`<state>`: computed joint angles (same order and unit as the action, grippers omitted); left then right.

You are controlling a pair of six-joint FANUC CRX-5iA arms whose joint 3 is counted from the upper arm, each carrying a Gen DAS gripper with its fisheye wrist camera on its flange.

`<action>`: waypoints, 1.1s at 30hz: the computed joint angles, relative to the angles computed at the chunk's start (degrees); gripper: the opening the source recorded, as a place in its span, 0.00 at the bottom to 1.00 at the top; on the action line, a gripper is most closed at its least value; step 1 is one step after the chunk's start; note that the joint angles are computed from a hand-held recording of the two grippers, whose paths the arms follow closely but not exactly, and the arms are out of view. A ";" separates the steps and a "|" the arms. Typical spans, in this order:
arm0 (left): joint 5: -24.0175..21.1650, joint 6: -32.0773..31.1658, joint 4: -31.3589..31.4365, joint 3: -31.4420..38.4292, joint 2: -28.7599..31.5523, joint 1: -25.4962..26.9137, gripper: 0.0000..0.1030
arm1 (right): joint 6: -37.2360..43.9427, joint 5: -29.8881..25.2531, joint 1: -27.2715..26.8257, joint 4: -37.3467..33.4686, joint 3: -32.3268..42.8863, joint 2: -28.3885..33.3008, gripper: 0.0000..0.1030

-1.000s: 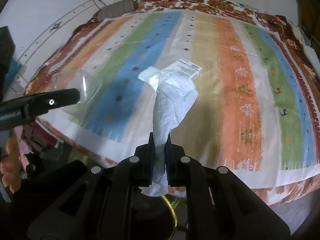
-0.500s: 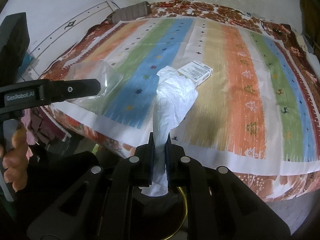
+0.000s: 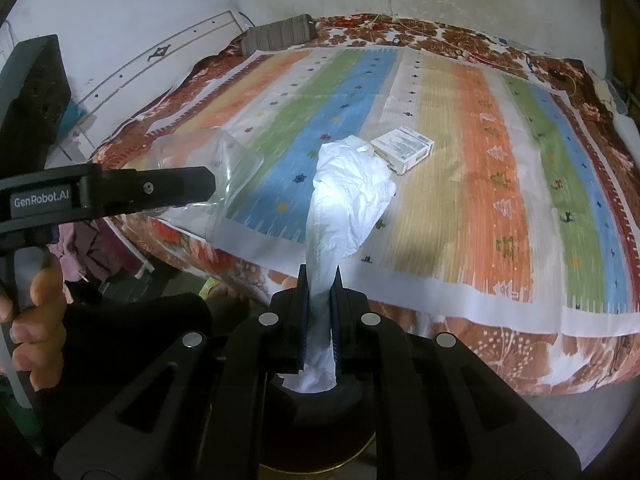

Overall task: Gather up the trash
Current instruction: 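Carry the cup and tissue in both tools down to the bin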

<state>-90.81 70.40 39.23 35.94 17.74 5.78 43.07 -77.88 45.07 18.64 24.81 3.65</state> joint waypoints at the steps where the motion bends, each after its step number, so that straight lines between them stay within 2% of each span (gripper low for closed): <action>1: 0.24 -0.33 0.15 -0.77 -0.59 0.11 0.45 | -0.38 0.04 0.30 0.22 -0.44 -0.34 0.08; 17: 2.32 -6.12 -0.78 -14.88 -10.73 2.49 0.45 | -4.94 1.03 5.58 0.61 -7.92 -5.60 0.08; 24: 1.76 -6.01 -2.99 -18.76 -13.26 3.12 0.45 | -7.56 -0.30 7.87 -0.75 -10.83 -7.02 0.08; 27: 1.62 -5.18 -4.01 -20.40 -14.29 3.30 0.46 | -8.22 -0.91 8.24 -2.64 -11.25 -6.97 0.08; 30: -0.94 -2.95 -3.45 -22.36 -14.22 4.08 0.46 | -9.00 -1.63 8.22 -4.48 -11.53 -6.84 0.08; 33: -0.73 -2.92 -4.96 -23.37 -15.07 3.71 0.46 | -9.96 -2.16 7.78 -7.20 -11.73 -6.47 0.08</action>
<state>-91.54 67.47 34.27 12.56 2.66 9.49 33.11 -80.05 52.84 11.44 13.08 -2.82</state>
